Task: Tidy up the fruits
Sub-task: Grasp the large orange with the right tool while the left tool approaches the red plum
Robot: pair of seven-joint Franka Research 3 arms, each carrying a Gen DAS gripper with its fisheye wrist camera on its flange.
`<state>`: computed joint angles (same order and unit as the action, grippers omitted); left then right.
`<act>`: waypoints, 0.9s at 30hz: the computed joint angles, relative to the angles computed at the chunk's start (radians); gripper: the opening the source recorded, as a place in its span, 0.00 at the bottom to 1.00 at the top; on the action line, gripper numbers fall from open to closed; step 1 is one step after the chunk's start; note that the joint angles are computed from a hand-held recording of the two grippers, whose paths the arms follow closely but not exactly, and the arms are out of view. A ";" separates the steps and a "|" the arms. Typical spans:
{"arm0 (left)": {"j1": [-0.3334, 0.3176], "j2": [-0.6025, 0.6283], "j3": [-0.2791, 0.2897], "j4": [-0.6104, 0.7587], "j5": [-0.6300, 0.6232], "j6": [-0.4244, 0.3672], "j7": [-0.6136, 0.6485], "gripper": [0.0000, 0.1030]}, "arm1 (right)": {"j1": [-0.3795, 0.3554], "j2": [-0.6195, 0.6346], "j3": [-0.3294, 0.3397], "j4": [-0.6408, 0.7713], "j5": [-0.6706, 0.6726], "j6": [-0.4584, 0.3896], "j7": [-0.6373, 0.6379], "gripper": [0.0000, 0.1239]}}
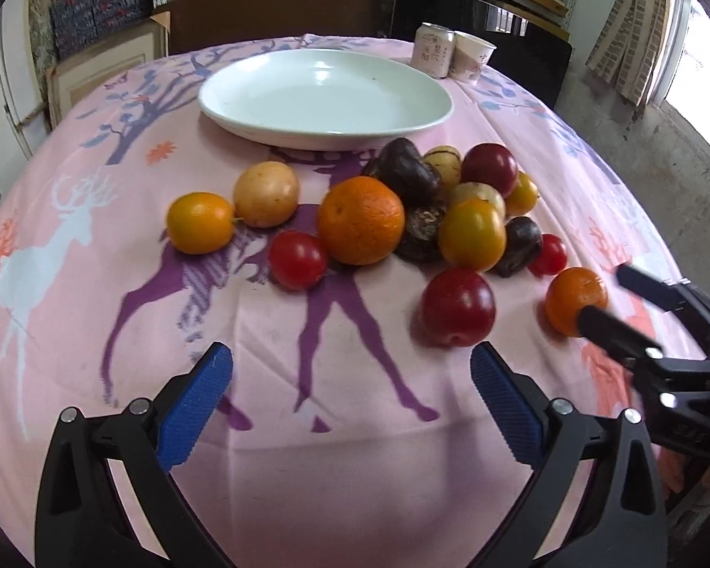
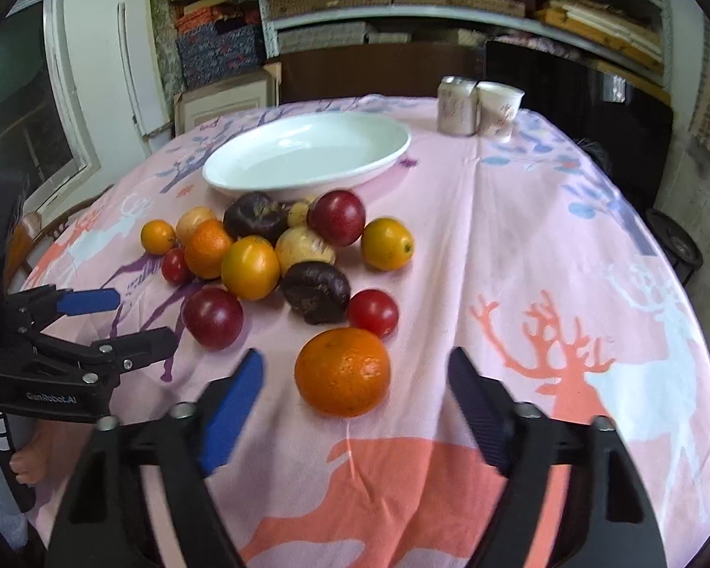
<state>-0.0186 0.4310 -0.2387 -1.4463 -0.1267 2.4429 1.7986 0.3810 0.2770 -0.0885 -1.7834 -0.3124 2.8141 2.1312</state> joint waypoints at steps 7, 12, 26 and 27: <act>-0.028 0.016 -0.018 0.023 0.019 0.003 0.047 0.96 | -0.125 0.024 0.133 0.008 0.369 0.020 -0.296 0.37; -0.043 0.049 -0.030 0.070 0.018 -0.006 0.068 0.96 | -0.175 0.040 0.183 0.032 0.551 -0.003 -0.460 0.37; -0.106 0.135 0.010 0.169 0.114 -0.042 0.036 0.96 | -0.217 0.030 0.218 0.021 0.974 0.032 -0.734 0.36; -0.107 0.141 0.009 0.180 0.121 -0.050 0.032 0.96 | -0.216 0.025 0.214 0.014 0.977 0.035 -0.731 0.36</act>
<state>-0.1258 0.5720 -0.2297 -1.2668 -0.0061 2.3926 1.8302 0.1652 0.3016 0.1254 -1.7694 0.6648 2.8495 1.4004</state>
